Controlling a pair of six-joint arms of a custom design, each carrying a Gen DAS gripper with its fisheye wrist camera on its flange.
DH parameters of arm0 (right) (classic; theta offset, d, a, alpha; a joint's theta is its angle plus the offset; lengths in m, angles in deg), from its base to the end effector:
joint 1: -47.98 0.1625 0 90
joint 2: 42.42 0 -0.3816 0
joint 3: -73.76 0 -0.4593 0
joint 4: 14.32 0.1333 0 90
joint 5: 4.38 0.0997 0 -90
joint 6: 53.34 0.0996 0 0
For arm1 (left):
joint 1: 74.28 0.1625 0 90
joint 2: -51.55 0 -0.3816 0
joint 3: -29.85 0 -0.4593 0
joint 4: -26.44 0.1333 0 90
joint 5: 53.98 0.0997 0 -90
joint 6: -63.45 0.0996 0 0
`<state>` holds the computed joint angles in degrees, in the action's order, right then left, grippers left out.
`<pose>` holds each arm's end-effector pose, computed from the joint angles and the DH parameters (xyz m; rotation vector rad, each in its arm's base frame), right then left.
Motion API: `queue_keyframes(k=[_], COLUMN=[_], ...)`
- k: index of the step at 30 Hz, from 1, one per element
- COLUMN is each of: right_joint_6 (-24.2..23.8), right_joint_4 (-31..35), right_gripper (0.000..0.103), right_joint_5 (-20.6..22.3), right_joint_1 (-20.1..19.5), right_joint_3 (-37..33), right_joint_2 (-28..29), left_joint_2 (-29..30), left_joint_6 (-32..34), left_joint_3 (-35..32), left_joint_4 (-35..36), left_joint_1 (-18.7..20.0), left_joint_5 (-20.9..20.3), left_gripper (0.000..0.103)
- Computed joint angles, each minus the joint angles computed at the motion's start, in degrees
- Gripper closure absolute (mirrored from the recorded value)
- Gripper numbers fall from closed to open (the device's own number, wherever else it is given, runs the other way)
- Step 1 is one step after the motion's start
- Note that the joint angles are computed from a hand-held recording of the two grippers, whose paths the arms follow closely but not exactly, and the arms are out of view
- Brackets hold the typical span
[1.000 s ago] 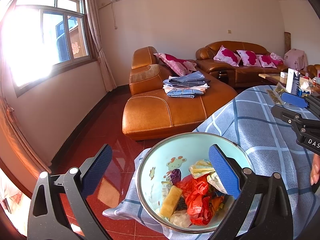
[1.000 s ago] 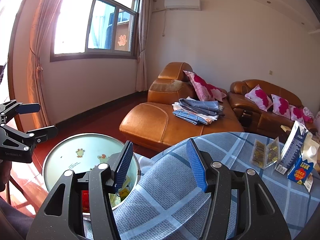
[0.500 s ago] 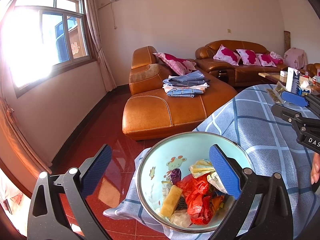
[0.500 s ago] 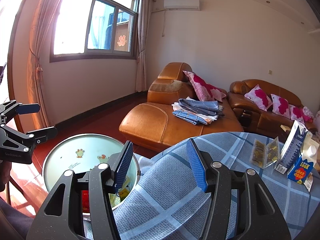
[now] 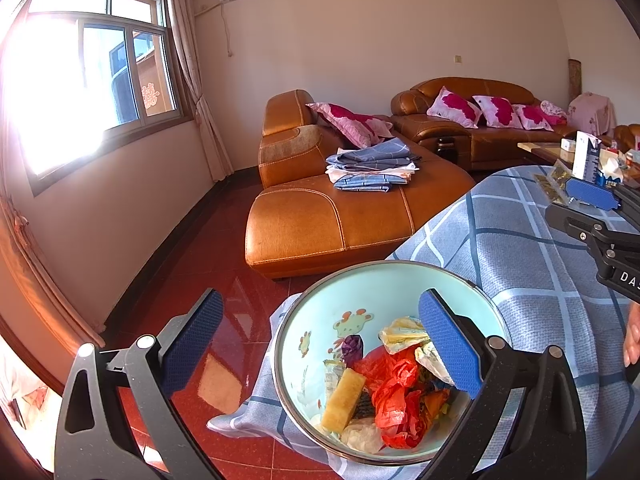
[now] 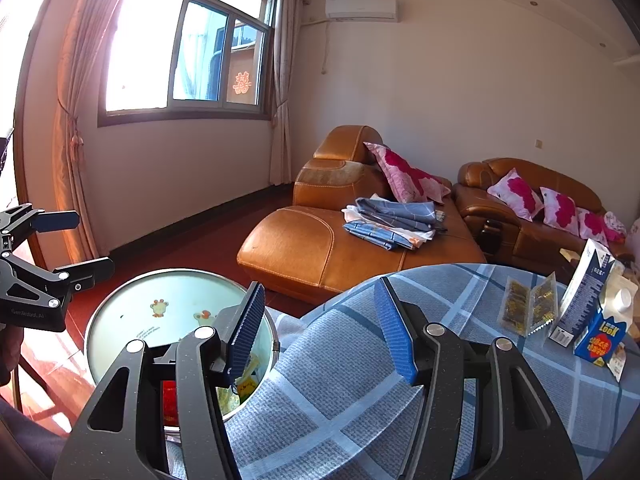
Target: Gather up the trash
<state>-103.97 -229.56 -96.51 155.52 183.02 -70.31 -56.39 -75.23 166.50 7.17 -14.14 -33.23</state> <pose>0.2884 -0.4826 -0.1158 1.4995 -2.2522 1.0301 0.0451 -0.3762 0.2008 0.1622 1.7636 -1.1836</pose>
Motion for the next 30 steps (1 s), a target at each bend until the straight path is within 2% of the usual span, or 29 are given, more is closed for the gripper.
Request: queue_keyframes(k=[13, 24, 28, 30], right_joint_6=[0.02, -0.13, -0.11, -0.16], right_joint_4=[0.00, -0.31, -0.42, -0.55], right_gripper=[0.046, 0.043, 0.043, 0.043], right_joint_5=[-0.02, -0.38, -0.49, -0.54], right_joint_1=[-0.03, -0.18, -0.15, -0.16], right_joint_3=[-0.06, 0.06, 0.11, 0.35], right_joint_2=[-0.03, -0.35, -0.35, -0.48], left_joint_2=[1.01, 1.97, 3.72, 4.07], left_joint_6=[-2.30, -1.21, -5.58, -5.21], left_joint_3=[-0.94, -1.08, -2.57, -2.66], left_joint_4=[2.10, 1.90, 6.14, 6.01], left_joint_1=[0.59, -0.58, -0.34, -0.28], left_joint_5=[0.10, -0.23, 0.71, 0.72], left_gripper=[0.006, 0.006, 0.006, 0.006])
